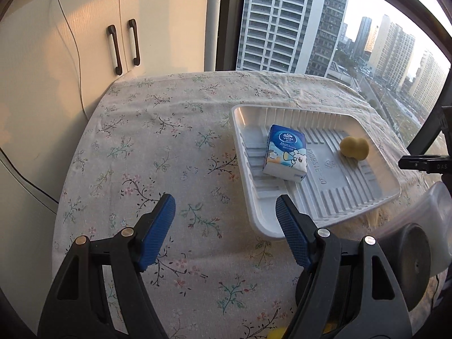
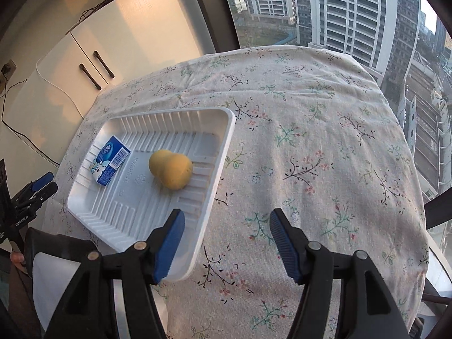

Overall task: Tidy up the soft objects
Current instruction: 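Grasp a yellow sponge with the left tool while the right tool grasps another yellow sponge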

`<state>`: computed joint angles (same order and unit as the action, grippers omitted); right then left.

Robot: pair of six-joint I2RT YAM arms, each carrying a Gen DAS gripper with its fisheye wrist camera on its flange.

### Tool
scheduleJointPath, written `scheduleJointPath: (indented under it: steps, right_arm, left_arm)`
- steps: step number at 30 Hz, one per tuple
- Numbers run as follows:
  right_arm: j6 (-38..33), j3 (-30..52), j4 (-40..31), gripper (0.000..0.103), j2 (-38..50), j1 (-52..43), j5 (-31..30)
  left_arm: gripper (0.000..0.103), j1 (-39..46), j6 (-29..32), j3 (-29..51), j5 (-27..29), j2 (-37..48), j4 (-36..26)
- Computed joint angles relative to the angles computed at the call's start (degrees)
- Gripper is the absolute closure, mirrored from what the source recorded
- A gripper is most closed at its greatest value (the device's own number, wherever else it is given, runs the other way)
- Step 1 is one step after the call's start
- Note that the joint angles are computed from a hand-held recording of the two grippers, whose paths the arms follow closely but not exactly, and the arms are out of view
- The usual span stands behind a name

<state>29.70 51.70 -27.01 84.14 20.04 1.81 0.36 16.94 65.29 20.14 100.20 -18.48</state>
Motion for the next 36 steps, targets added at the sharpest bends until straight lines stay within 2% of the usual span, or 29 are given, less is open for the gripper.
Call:
scheduleJointPath:
  steps: [9, 13, 17, 21, 25, 29, 32, 36]
  right_arm:
    - [5.18, -14.18, -1.32, 0.037, -14.59, 3.36, 1.29]
    - [9.51, -20.21, -3.27, 0.037, -22.64, 7.21, 2.69]
    - [16.62, -24.27, -7.45, 0.037, -30.6, 14.73, 6.3]
    - [26.79, -25.91, -12.26, 0.037, -35.31, 27.12, 12.51]
    - [37.47, -24.07, -15.34, 0.037, -31.36, 41.14, 18.25]
    - [45.69, -19.37, -16.86, 0.037, -22.03, 53.68, 23.2]
    - [47.01, -15.93, -16.02, 0.035, -15.74, 60.51, 24.42]
    - [43.67, -12.64, -12.89, 0.032, -10.69, 62.94, 24.08]
  left_arm:
    - [0.031, 6.13, 3.73, -12.3, 3.9, -8.57, 1.17]
    - [0.031, 9.24, 6.54, -15.9, 6.72, -11.55, -1.21]
    - [0.031, 11.59, 9.3, -20.54, 8.23, -16.48, -2.66]
    - [0.031, 14.04, 11.97, -25.5, 10.49, -23.23, -4.96]
    - [0.031, 14.68, 14.9, -28.85, 12.71, -29.83, -9.3]
    - [0.029, 12.16, 16.6, -33.66, 9.56, -36.59, -9.26]
    - [0.029, 8.92, 17.0, -36.37, 6.34, -39.3, -7.96]
    - [0.029, 4.93, 15.42, -36.64, 4.29, -37.42, -6.71]
